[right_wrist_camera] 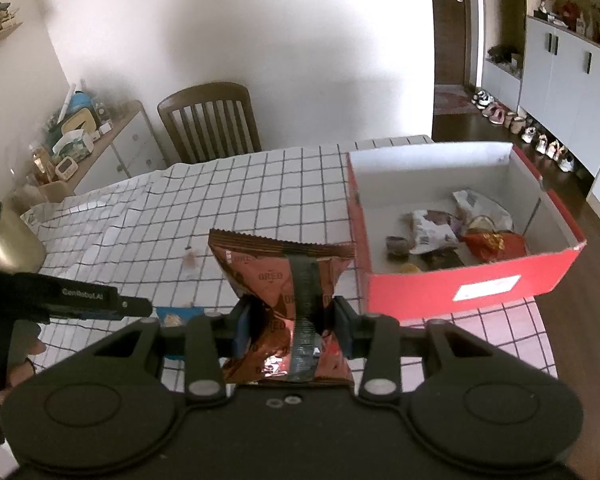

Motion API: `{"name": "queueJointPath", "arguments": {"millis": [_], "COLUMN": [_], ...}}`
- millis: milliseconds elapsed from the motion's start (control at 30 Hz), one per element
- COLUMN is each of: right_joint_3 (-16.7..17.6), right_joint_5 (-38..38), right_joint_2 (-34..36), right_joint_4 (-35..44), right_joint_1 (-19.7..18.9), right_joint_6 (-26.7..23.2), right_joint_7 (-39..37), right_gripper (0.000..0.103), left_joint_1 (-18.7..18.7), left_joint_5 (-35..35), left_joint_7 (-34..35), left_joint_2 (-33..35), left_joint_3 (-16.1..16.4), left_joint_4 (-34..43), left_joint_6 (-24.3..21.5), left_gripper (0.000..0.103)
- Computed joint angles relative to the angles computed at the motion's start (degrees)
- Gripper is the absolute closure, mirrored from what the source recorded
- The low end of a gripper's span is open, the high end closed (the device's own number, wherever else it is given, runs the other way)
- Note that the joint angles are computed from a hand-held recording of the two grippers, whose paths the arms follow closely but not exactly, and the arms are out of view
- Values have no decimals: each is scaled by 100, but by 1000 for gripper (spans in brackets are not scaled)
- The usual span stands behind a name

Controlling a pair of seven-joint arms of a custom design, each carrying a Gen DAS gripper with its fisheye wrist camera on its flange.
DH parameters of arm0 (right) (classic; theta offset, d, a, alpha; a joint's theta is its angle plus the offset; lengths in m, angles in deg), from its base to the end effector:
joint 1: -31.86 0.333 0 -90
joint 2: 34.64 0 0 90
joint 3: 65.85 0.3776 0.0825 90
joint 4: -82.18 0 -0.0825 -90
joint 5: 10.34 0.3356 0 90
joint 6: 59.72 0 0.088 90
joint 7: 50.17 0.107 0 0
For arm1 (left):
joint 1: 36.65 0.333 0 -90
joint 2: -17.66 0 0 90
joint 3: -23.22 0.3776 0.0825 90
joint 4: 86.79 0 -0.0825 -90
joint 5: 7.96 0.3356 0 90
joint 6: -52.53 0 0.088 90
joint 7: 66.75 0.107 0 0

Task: Organize snacks
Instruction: 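Carry the blue cookie packet and chip bag over the red box with both tools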

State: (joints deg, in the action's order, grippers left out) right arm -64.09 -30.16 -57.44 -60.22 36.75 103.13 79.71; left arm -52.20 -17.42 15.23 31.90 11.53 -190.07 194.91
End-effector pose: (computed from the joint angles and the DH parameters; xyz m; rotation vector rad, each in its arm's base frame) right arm 0.3933 0.0660 0.5984 -1.4751 1.9725 -0.6379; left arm 0.5690 -0.2762 0.5395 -1.8961 2.3419 -0.7176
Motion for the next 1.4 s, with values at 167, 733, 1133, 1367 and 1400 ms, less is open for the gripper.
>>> {"name": "queueJointPath", "arguments": {"millis": [167, 733, 1133, 1367, 1400], "right_joint_3": [-273, -534, -748, -960, -997], "right_joint_5": [276, 707, 917, 1109, 1141], "right_joint_2": [-197, -569, -550, -527, -510], "right_joint_4": [-282, -711, -674, -592, -564], "right_joint_1": [139, -24, -39, -12, -3], "right_joint_6": [38, -78, -42, 16, 22], "right_joint_7": [-271, -815, -1231, -1642, -1716], "right_gripper": [63, 63, 63, 63, 63], "left_joint_1": [-181, -796, -771, -589, -570], "left_joint_5": [425, 1956, 2048, 1500, 1394], "left_joint_7": [-382, -1745, -2248, -2045, -1986], "left_joint_2": [189, 897, 745, 499, 453], "left_joint_3": [118, 490, 483, 224, 173], "left_joint_4": [-42, 459, 262, 287, 298], "left_joint_6": [19, -113, 92, -3, -5], "left_gripper": [31, 51, 63, 63, 63]}}
